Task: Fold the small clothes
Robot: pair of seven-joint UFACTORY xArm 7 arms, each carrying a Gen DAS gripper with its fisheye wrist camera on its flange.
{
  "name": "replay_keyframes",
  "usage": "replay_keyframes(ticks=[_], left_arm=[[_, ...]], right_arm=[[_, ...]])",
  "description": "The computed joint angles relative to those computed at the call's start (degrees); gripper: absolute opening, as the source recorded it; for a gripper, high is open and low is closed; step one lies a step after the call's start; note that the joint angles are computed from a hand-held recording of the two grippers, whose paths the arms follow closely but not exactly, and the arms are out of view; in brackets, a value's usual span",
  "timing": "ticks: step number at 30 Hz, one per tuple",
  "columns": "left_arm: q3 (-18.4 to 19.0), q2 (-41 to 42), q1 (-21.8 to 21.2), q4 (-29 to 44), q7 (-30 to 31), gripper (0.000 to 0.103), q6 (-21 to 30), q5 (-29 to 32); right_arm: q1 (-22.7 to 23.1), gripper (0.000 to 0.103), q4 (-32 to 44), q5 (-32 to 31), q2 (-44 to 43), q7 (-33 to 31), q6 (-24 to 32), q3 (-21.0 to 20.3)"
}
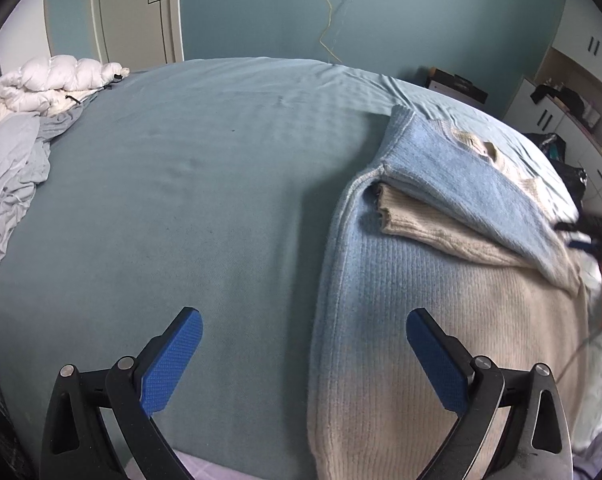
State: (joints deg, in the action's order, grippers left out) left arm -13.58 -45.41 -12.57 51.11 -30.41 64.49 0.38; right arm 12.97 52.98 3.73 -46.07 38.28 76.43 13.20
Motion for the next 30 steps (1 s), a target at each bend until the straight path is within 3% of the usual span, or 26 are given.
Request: replay_keyframes(ticks=[6,10,14,17,21,23,26,29,30], left_arm=[[0.5,0.0,-0.1,-0.6,0.2,0.103,-0.1,-0.2],[0.9,-0.3,0.1,-1.0,0.0,0.103,-0.1,-0.6],[1.0,-0.3,0.2,-0.9,-0.2,0.103,-0.1,-1.0],[0.8,-0.5,0.1,-0.8,-0.4,0.103,-0.2,-1.1],[0.3,-0.9,0.3,-0.8,-0.7,0.103,0.1,-0.6],[0.3,-0.9,0.3,-1.0,-0.7,0.103,0.0,-0.5],[0.4,-0.7,0.4,-1.1,-0.7,0.103,0.2,-0.3],[0.4,-0.3,0.4,-1.2,-0.3,0.103,0.3,0.1],[0.4,-0.1,0.4,-1.1,-0.1,0.103,0.4,0.2]], right_arm=[[3.4,0.059,2.6,1.9,15.3,4.4,-8.2,4.9],[5.3,0.062,0.4,-4.9,16.7,8.4,-9.6,7.5],[7.8,0.062,1.2,-11.1,17.2,9.5,-6.3,9.9],[9.1,0.062,3.7,-7.1,16.7,11.6,-3.5,7.5],[10.9,0.063,-1.1,3.3,11.9,13.5,-18.1,2.5],[11.2,0.063,-0.9,6.4,14.8,13.0,-21.7,2.6],[12.1,0.064,1.8,5.0,21.7,12.5,-18.1,3.8],[13.2,0.07,6.2,-3.7,26.3,10.3,-13.6,7.7],[14.2,0.07,9.2,-6.5,28.3,7.8,-9.9,8.7]])
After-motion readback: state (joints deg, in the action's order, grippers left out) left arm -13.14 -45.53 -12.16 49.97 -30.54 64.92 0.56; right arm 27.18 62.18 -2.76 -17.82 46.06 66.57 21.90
